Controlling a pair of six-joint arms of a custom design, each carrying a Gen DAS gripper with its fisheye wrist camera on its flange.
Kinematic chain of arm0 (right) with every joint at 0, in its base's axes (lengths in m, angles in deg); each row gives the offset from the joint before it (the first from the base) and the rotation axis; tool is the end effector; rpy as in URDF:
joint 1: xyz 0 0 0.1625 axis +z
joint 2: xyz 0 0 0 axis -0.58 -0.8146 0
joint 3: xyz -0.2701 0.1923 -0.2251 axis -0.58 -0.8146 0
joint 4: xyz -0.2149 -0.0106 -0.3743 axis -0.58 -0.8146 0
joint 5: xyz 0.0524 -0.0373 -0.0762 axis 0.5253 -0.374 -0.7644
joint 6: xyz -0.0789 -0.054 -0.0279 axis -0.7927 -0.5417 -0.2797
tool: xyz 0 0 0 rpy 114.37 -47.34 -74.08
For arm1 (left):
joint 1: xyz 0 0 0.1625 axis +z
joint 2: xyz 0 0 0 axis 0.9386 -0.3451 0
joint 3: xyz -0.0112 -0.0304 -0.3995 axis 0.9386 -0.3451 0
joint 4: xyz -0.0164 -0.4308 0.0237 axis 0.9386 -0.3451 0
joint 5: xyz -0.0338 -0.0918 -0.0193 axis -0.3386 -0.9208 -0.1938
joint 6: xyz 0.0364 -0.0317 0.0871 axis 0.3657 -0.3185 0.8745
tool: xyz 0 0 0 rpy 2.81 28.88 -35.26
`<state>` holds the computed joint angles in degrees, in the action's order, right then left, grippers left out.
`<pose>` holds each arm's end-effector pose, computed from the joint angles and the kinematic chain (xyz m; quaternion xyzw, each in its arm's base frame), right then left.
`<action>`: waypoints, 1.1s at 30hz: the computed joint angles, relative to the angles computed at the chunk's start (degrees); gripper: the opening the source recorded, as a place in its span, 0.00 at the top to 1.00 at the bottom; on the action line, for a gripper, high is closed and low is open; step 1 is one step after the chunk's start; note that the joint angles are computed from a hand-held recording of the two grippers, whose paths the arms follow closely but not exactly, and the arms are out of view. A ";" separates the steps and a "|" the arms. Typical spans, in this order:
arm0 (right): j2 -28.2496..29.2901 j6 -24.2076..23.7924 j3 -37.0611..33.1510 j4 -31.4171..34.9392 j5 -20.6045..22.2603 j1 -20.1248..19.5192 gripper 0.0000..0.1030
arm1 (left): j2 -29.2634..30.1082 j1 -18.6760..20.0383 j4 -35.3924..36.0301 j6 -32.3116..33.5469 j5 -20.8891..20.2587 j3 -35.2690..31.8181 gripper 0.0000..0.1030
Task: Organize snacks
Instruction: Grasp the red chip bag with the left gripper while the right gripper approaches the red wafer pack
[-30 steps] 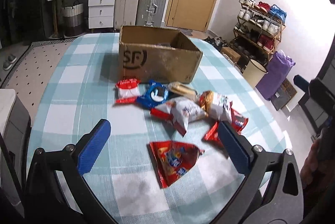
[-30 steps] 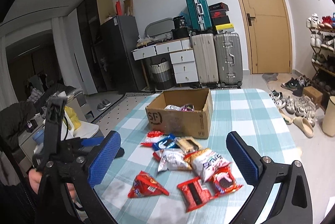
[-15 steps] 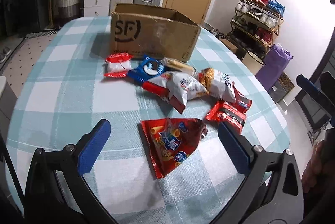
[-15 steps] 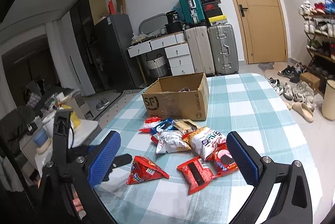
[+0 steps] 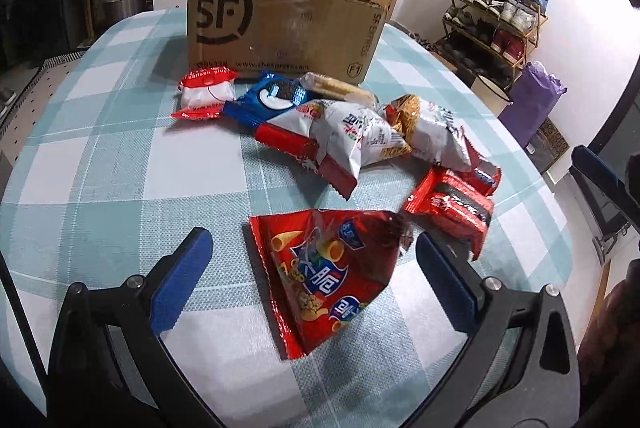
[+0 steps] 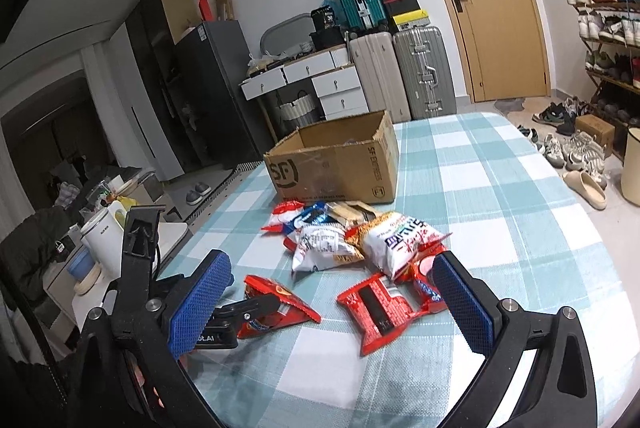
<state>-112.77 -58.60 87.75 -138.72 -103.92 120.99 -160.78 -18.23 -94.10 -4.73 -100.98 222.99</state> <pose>0.1121 -0.5380 0.2616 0.3642 -0.8804 0.3019 0.0332 -0.1000 -0.4669 0.1768 0.0387 0.8865 -0.3600 0.2881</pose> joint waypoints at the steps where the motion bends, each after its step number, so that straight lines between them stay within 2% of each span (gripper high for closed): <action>1: 0.34 0.30 -0.19 0.14 -0.12 -0.29 0.00 | 0.08 0.06 0.12 -0.23 -0.14 0.03 0.04; 6: 1.41 0.75 -0.88 0.63 -0.32 -1.06 0.00 | 1.95 1.76 -1.66 1.39 -2.23 -1.28 0.11; 8: 1.54 0.60 -0.82 0.63 -0.18 -1.42 0.00 | 2.47 2.31 -1.28 1.58 -2.72 -1.77 0.19; 12: 1.87 0.57 -0.82 0.65 -0.07 -1.77 0.00 | 3.14 3.38 -2.70 2.87 -4.12 -2.04 0.27; 14: 1.76 0.49 -0.65 0.86 0.05 -1.96 0.00 | 3.34 3.60 -3.55 3.81 -4.58 -2.03 0.37; 15: 1.61 0.41 -0.50 0.94 0.08 -2.05 0.00 | 3.44 3.72 -3.93 4.32 -4.89 -2.04 0.38; 19: 1.67 0.51 -0.34 1.06 0.09 -2.38 0.00 | 3.69 3.16 -2.94 5.13 -3.82 -2.03 0.48; 33: 1.50 0.14 0.72 0.86 -0.62 -2.46 0.00 | 1.85 3.33 -4.96 5.32 -6.31 -0.28 0.54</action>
<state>-111.27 -58.46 88.47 -137.86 -104.53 118.53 -158.93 -14.90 -99.06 0.59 -107.29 222.71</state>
